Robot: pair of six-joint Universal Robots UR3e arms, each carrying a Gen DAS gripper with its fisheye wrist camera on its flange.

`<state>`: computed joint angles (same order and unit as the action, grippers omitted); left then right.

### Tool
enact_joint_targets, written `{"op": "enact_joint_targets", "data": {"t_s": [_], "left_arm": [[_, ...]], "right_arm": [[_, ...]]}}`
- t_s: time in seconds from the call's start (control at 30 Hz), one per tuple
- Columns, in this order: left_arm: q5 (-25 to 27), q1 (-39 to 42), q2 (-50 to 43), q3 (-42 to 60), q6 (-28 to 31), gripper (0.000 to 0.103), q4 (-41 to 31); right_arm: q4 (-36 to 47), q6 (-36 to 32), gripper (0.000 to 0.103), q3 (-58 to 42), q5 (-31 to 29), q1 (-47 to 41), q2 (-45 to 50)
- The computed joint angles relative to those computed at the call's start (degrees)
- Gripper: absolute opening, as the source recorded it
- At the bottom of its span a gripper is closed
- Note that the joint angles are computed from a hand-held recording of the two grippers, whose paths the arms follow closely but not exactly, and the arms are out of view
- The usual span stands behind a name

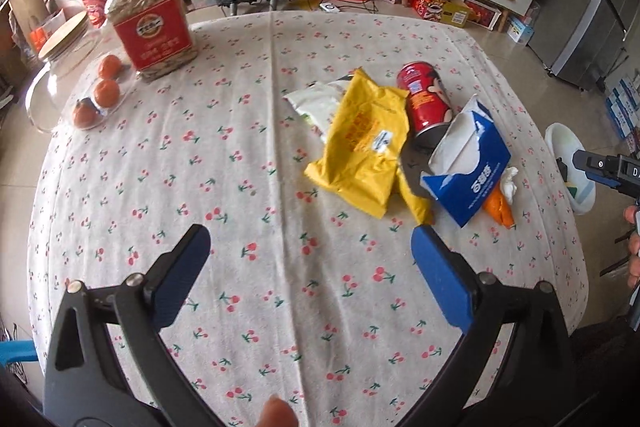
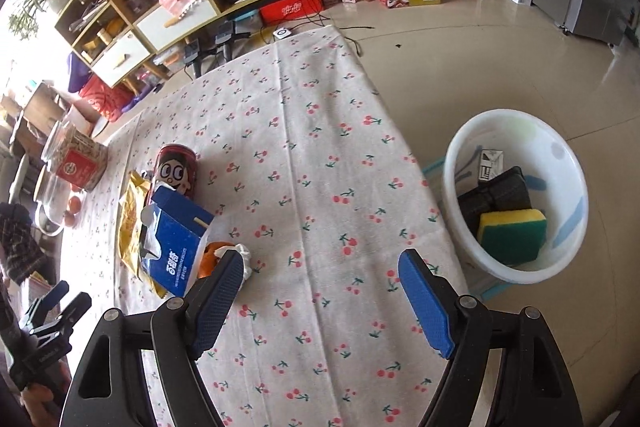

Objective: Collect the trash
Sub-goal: 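Grasp the blue tissue box with the right gripper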

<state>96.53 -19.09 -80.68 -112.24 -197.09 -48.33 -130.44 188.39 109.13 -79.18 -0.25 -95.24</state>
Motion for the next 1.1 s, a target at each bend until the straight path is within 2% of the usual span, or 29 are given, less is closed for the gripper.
{"op": "enact_joint_targets", "data": {"t_s": [0.53, 0.93, 1.0, 1.07, 1.1], "left_arm": [[-4.4, 8.7, 10.7, -8.5, 2.4, 0.1, -4.9], [-5.3, 10.4, 13.4, -9.2, 3.8, 0.1, -6.5], [-5.3, 10.4, 13.3, -9.1, 3.9, 0.1, -6.4], [-5.4, 10.3, 13.2, -9.1, 3.9, 0.1, -6.4], [-5.4, 10.3, 13.2, -9.1, 3.8, 0.1, -6.4]], "right_arm": [[-2.5, 5.7, 0.081, -16.6, -1.8, 16.6, 19.4], [-4.4, 9.3, 0.081, -23.1, -1.9, 18.1, 28.3], [-4.6, 9.6, 0.076, -23.4, -1.7, 18.1, 29.1], [-4.6, 9.3, 0.06, -23.4, -1.3, 17.8, 29.3], [-4.6, 9.2, 0.058, -23.2, -0.9, 17.7, 29.3]]}}
